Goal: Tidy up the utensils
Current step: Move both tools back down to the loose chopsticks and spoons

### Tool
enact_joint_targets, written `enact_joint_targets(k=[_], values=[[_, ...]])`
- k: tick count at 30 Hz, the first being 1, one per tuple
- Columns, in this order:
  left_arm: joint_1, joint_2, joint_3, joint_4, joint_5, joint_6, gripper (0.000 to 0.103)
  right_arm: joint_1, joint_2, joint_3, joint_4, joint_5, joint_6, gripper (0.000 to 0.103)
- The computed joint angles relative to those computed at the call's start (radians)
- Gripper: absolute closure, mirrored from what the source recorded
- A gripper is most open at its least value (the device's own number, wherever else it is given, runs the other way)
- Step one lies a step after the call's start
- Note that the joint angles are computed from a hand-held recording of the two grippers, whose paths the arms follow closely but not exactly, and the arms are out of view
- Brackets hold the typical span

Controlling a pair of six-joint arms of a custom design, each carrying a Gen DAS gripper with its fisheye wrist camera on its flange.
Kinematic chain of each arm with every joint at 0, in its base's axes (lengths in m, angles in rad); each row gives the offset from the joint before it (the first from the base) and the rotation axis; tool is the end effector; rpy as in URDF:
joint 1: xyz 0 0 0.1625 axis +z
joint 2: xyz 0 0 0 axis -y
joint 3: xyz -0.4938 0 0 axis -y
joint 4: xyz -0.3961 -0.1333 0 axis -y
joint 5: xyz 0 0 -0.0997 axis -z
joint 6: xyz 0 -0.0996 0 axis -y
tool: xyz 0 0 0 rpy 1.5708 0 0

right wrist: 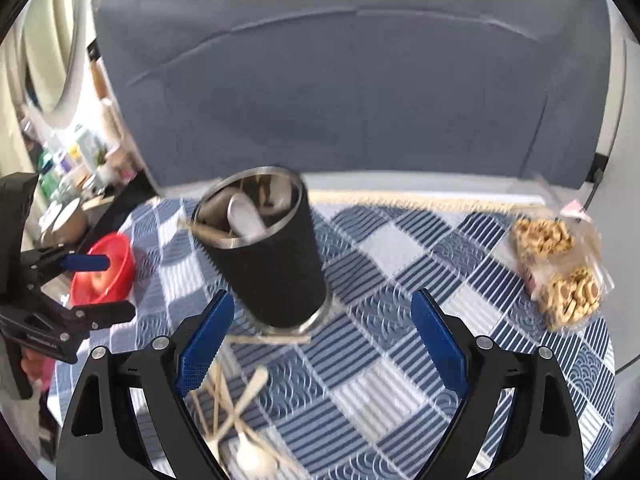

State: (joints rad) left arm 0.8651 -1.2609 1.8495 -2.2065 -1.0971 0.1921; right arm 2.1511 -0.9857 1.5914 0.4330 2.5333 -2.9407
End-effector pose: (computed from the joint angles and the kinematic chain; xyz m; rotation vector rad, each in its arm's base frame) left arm -0.2426 -0.5603 0.3290 1.1520 2.4267 -0.2259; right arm 0.3399 -0.4244 0.2490 0.1095 -2.2631 1.0112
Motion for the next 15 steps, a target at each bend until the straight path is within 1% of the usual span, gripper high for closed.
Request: enact_joint_targets(k=[2, 4, 7, 9, 12, 15], values=[[-0.005, -0.019, 0.029, 0.005, 0.0, -0.018, 0.006, 0.007, -0.006, 0.021, 0.009, 0.003, 0.007, 0.017], [-0.014, -0.037, 0.063, 0.005, 0.014, -0.033, 0.006, 0.012, -0.014, 0.036, 0.014, -0.005, 0.015, 0.017], [-0.023, -0.064, 0.101, 0.012, 0.018, -0.061, 0.006, 0.025, -0.027, 0.063, 0.009, -0.005, 0.011, 0.017], [-0.032, -0.084, 0.135, 0.008, 0.042, -0.085, 0.006, 0.03, -0.03, 0.076, 0.017, -0.008, 0.012, 0.017], [-0.037, -0.113, 0.173, 0.017, 0.053, -0.13, 0.006, 0.037, -0.034, 0.101, 0.037, -0.016, 0.024, 0.017], [-0.042, -0.145, 0.209, 0.019, 0.047, -0.179, 0.006, 0.046, -0.041, 0.126, 0.051, -0.027, 0.036, 0.017]])
